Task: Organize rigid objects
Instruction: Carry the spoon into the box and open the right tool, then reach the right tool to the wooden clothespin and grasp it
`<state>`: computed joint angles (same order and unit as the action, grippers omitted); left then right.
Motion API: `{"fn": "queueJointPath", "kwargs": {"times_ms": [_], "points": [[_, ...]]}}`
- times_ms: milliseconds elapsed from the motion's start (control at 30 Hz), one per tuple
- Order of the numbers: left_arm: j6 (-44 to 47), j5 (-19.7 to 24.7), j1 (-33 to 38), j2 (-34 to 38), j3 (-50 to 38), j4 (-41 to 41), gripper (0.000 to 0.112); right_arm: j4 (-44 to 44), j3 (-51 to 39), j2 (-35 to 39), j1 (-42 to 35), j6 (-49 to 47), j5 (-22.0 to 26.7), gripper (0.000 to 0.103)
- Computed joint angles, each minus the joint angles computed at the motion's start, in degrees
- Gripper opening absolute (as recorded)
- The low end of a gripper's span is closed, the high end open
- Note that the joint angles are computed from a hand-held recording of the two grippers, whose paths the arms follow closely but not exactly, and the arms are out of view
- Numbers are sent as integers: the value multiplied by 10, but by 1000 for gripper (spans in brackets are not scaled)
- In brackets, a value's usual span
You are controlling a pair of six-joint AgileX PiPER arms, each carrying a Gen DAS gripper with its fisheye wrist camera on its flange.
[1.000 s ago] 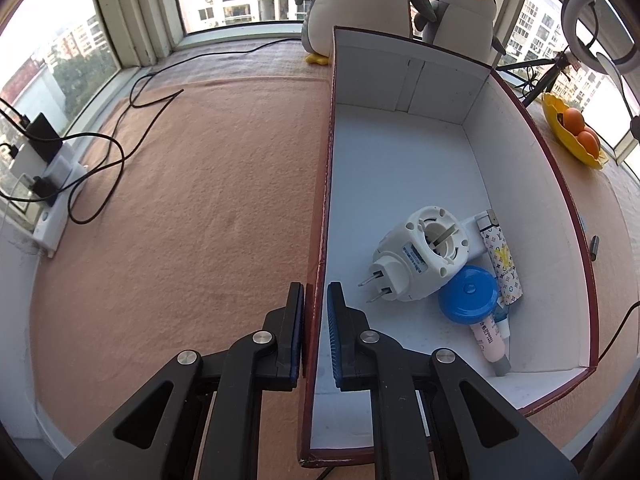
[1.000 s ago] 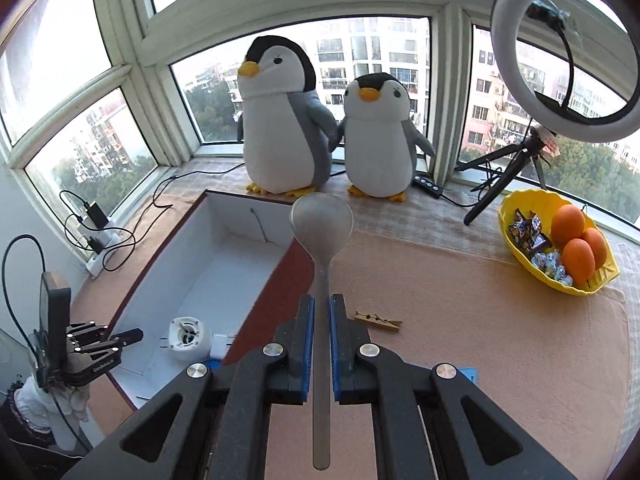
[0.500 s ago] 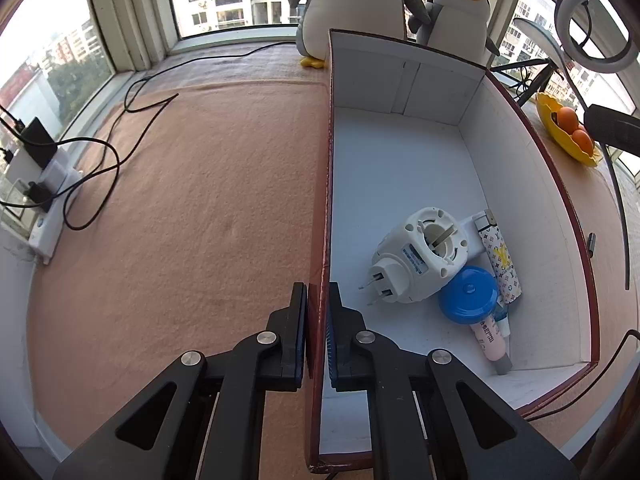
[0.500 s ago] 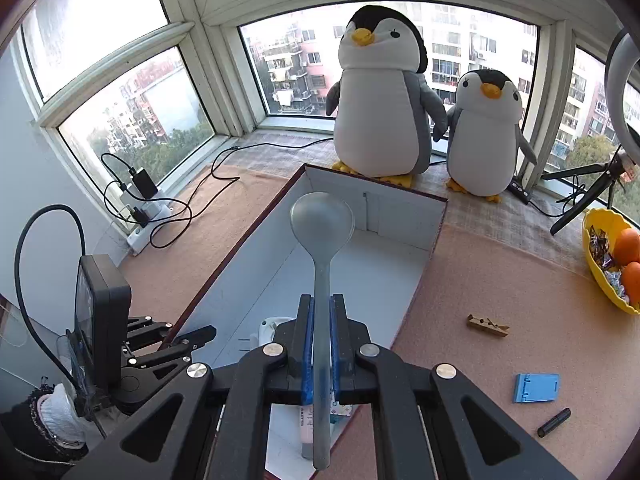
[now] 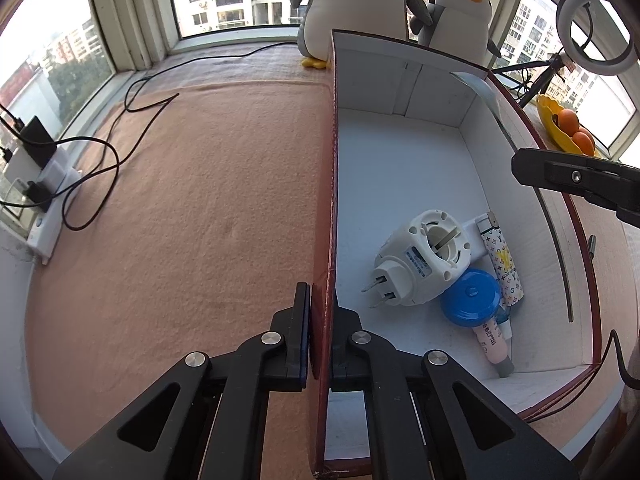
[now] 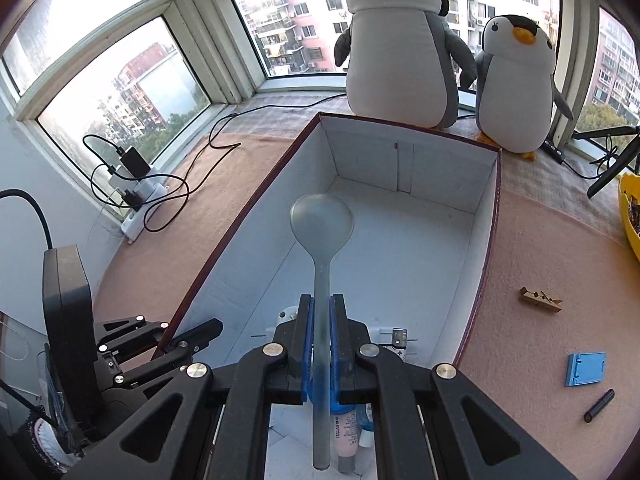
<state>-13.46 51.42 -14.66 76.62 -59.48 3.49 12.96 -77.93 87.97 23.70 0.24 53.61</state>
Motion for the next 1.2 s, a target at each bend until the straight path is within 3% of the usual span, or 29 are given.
{"fn": "queueJointPath", "kwargs": {"times_ms": [133,233,267,967,1200], "points": [[1,0,0,0,0,0,4,-4,-1,4,-3,-3,-1,11],[-1,1,0,0,0,2,4,-7,6,-4,-3,-6,-11,42],[-1,1,0,0,0,3,4,-10,10,-8,-1,-6,-15,48],[-20,6,-11,-1,0,20,4,15,58,-69,-69,-56,-36,50],[-33,13,-19,0,-4,30,4,79,79,-98,-132,-144,-46,59]]}}
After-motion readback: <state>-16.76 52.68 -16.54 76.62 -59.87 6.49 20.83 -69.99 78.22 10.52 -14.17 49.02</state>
